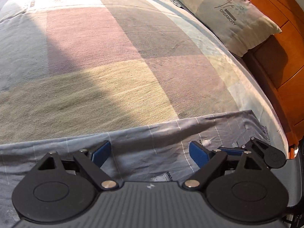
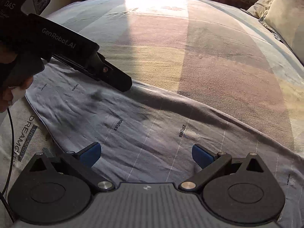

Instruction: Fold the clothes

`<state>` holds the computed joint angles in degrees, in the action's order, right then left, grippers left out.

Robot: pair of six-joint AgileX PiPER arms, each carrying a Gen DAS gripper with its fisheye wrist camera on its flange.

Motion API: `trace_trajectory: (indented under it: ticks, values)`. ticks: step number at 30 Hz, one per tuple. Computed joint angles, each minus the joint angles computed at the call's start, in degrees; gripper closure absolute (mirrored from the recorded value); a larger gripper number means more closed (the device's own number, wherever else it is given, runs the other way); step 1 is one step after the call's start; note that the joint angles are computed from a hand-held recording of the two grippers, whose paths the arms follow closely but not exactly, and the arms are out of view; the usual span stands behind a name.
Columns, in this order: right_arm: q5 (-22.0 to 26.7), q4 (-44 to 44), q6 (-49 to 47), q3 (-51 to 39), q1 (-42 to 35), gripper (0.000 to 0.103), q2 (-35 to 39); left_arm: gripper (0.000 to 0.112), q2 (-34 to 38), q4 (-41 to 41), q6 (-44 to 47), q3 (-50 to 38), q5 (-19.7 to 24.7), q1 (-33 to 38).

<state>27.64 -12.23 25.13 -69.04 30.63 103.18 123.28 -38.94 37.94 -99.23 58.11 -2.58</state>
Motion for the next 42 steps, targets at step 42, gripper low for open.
trace_trajectory:
  ticks: [42]
  values:
    - [1.61,-12.71,17.01,11.18,4.92,0.0,-6.11,0.012,-24.13,25.89,-10.06,36.44,-21.85,-6.38]
